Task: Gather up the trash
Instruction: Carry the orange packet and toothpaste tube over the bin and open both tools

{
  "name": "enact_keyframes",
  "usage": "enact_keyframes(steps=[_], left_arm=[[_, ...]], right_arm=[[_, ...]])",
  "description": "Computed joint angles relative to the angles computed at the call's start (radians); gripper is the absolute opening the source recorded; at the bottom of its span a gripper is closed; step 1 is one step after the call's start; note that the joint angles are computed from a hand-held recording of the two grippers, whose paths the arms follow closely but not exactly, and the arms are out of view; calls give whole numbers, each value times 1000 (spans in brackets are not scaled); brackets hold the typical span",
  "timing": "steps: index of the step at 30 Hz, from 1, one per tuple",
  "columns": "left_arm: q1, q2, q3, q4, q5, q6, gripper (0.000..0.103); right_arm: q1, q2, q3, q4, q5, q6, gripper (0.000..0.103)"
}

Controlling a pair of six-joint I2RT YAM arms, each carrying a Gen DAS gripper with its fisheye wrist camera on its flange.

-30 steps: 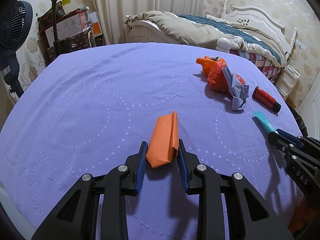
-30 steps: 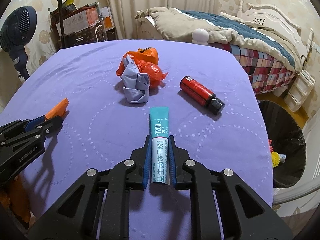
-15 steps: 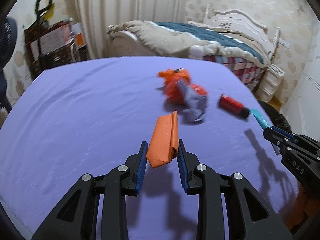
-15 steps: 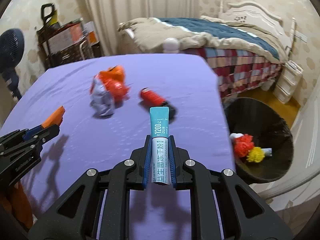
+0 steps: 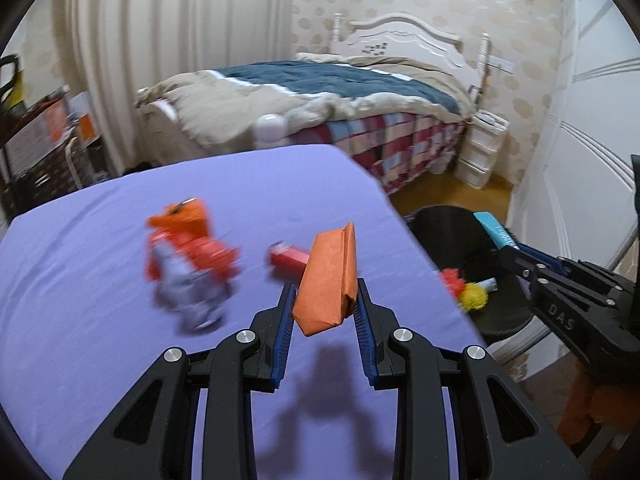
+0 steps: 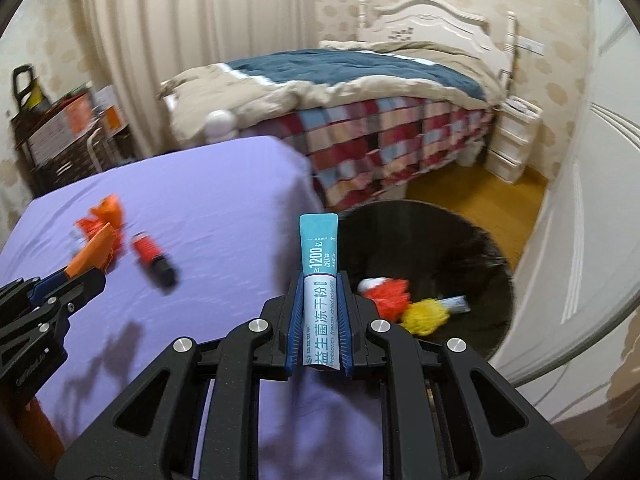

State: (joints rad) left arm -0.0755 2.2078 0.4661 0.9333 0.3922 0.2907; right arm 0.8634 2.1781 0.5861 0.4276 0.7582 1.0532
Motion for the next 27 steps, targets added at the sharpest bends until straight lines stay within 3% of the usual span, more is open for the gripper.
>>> enact_keyframes(steps=[5, 13, 27], left_arm=[[-158, 22, 64, -8, -76, -71, 30], [-350, 77, 218, -108, -184, -155, 30], [-498, 187, 411, -224, -317, -189, 30]], right_arm=[[-102, 7, -75, 114, -21, -49, 16], [-273, 62, -154, 326, -86, -168, 16], [-496, 225, -156, 560, -217, -299, 17]])
